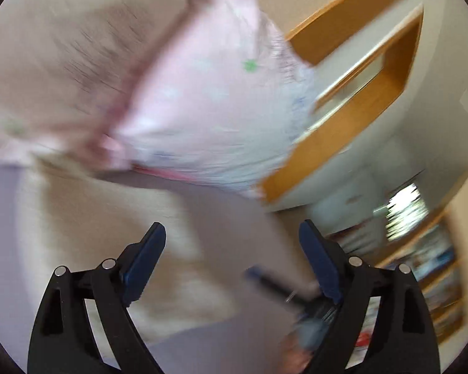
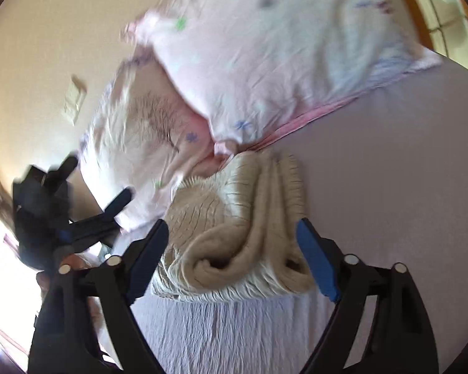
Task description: Fold small clothes
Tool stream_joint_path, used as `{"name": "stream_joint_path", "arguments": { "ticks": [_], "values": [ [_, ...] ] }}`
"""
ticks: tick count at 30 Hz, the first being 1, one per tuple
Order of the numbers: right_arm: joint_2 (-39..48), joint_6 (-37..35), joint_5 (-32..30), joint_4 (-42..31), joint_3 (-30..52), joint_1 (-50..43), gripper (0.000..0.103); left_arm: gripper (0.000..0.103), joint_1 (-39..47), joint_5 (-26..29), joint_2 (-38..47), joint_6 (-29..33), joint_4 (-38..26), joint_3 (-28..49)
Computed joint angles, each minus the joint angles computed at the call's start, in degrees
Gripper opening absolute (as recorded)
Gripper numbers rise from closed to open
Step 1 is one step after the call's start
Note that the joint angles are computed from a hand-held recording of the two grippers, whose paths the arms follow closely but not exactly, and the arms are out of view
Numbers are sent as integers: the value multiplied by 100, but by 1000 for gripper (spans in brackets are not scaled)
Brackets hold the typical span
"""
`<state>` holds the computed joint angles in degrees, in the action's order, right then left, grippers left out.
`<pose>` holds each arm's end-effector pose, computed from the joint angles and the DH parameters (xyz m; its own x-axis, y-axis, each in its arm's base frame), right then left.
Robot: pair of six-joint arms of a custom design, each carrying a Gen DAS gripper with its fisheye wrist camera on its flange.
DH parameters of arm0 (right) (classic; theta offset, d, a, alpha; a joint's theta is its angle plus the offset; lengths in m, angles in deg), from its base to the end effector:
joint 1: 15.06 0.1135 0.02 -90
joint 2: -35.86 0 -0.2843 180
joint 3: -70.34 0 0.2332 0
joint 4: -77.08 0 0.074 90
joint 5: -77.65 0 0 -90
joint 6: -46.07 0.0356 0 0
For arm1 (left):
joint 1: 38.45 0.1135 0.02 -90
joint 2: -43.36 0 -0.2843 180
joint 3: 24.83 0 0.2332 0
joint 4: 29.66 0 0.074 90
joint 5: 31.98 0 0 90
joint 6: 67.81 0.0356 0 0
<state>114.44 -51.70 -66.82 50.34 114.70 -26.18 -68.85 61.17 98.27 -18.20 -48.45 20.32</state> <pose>0.2043 -0.0106 0.1782 -0.8127 0.0797 -0.5772 -0.3890 0.6633 0.6393 0.1565 -0.0941 0.2542 -0.6684 -0.3580 -0.6520 0.1494 0.7941 -0.5892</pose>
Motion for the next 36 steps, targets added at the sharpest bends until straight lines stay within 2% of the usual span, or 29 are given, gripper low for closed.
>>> {"name": "stream_joint_path", "arguments": {
  "ticks": [1, 2, 3, 6, 8, 9, 12, 15, 16, 17, 18, 19, 20, 21, 23, 24, 25, 27, 28, 29, 30, 32, 33, 34, 35, 36],
  "values": [
    [28, 160, 295, 149, 41, 316, 68, 88, -184, -478, -291, 136, -530, -21],
    [102, 424, 690, 337, 120, 717, 65, 88, -246, -689, -389, 184, -740, -64],
    [274, 650, 1015, 444, 255, 1081, 61, 88, -50, -661, -741, 334, -1128, -259],
    [779, 1085, 1758, 650, 574, 1737, 61, 88, 365, -363, -1110, 407, -1594, -611],
    [1144, 1257, 2323, 752, 739, 2138, 47, 88, 551, -269, -1392, 485, -2043, -593],
    [1357, 1228, 2423, 771, 799, 2313, 21, 88, 645, -215, -1497, 530, -2129, -666],
    [1115, 1185, 2318, 1210, 478, 2319, 16, 88, 1186, 219, -1601, 840, -2083, -802],
    [785, 1457, 1712, 1458, 321, 1744, 15, 88, 1510, 553, -1879, 967, -2141, -889],
    [805, 1434, 1862, 1423, 394, 1709, 16, 88, 1617, 684, -1858, 993, -2084, -921],
    [938, 1199, 2285, 1173, 572, 1883, 18, 88, 1716, 809, -1831, 1012, -2038, -967],
    [1105, 1029, 2808, 876, 746, 2101, 26, 88, 1738, 846, -1665, 999, -1805, -1060],
    [1129, 1082, 3067, 825, 752, 2174, 39, 88, 1742, 850, -1500, 980, -1622, -1113],
    [1013, 1205, 3156, 933, 637, 2150, 41, 88, 1769, 853, -1420, 973, -1533, -1156],
    [734, 1356, 3198, 1156, 422, 2091, 42, 88, 1821, 840, -1307, 933, -1411, -1201],
    [-28, 1383, 2696, 1617, -90, 1875, 42, 88, 2028, 971, -1069, 876, -1112, -1320],
    [-359, 1245, 2327, 1689, -283, 1856, 42, 88, 2183, 1118, -895, 844, -888, -1407],
    [-495, 1146, 2210, 1685, -361, 1968, 42, 88, 2285, 1227, -784, 832, -749, -1460],
    [-452, 864, 2402, 1541, -388, 2398, 40, 88, 2422, 1456, -500, 782, -378, -1598],
    [-55, 739, 3084, 1346, -309, 2815, 40, 88, 2457, 1555, -418, 752, -234, -1665],
    [309, 679, 3463, 1365, -318, 2975, 41, 88, 2489, 1672, -382, 719, -119, -1731],
    [386, 454, 3297, 1894, -616, 2848, 40, 88, 2524, 1848, -359, 701, 6, -1809],
    [110, 487, 3088, 1577, -590, 2636, 36, 88, 2460, 1900, -386, 722, 51, -1855],
    [-167, 665, 2610, 1452, -607, 2230, 41, 88, 2331, 1776, -367, 744, 69, -1847],
    [-304, 819, 2312, 1498, -626, 1896, 76, 88, 2174, 1581, -260, 712, 110, -1820],
    [-424, 1000, 2251, 1481, -590, 1653, 94, 88, 2134, 1560, -190, 672, 187, -1826],
    [-386, 1026, 2163, 1462, -535, 1507, 101, 88, 2131, 1639, -41, 591, 380, -1864]
  ]
}}
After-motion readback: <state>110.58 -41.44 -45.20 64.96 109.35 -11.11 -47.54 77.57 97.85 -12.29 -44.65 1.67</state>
